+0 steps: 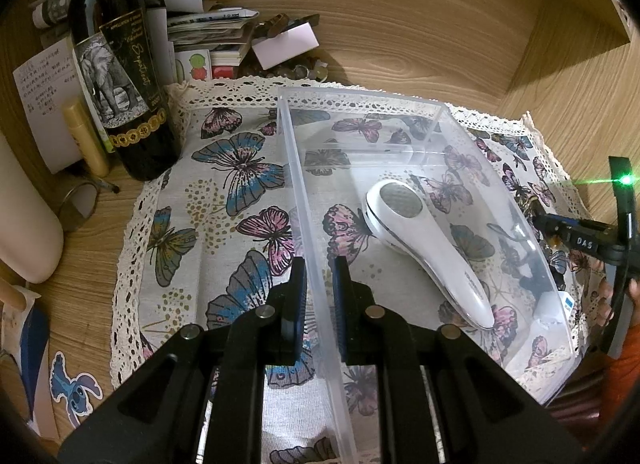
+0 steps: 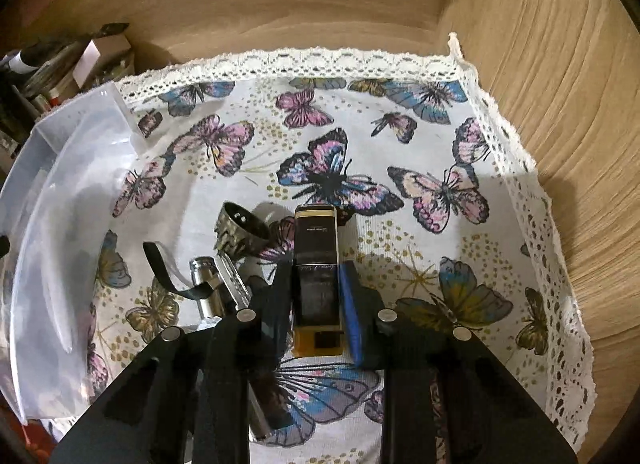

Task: Organize rigid objects
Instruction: 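Grasp the black-and-gold lighter from the pile with the right gripper, then carry the lighter into the box beside the white device and release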

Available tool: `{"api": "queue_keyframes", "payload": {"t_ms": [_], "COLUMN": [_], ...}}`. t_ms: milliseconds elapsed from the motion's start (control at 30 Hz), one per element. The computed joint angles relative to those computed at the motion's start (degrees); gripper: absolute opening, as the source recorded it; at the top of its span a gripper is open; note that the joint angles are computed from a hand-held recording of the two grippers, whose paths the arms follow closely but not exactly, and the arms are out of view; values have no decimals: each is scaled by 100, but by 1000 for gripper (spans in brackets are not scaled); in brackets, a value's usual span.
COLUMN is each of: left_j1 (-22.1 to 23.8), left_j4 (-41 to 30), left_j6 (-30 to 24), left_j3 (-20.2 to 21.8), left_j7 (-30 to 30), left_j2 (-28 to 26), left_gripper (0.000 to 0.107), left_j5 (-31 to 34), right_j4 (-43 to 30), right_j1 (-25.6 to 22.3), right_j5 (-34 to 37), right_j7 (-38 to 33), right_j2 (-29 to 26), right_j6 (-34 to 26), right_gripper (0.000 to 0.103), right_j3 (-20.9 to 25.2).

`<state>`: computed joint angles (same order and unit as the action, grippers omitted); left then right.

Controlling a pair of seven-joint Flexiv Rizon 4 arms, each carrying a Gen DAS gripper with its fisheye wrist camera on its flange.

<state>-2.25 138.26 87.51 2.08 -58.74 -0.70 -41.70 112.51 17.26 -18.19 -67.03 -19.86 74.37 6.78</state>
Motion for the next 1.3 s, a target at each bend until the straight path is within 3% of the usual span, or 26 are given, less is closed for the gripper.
{"api": "queue_keyframes", "payload": {"t_ms": [367, 533, 700, 933, 1300], "left_j1": [-10, -33, -55, -80, -153], "left_j4": [9, 22, 28, 22, 27], "left_j6": [1, 10, 16, 9, 49], "left_j3": [2, -7, -15, -16, -40], "left_j7": [17, 111, 227, 263, 517], "left_j2": [9, 14, 20, 25, 23], "left_gripper": [13, 13, 13, 13, 13], "left_j5": [-26, -152, -279, -341, -657], "right_j4": [110, -3, -210, -473, -898], "right_j1": [80, 167, 106, 148, 522], "right_j5": [60, 92, 481, 1014, 1588], "right_j7": [-45, -315, -1026, -1973, -2615], "right_j2": [491, 565, 484, 239, -59], "right_j6": [741, 1040, 1114, 886, -32], "right_gripper": [22, 22, 22, 22, 22], "right_j3": [132, 340, 842, 1382, 1507]}}
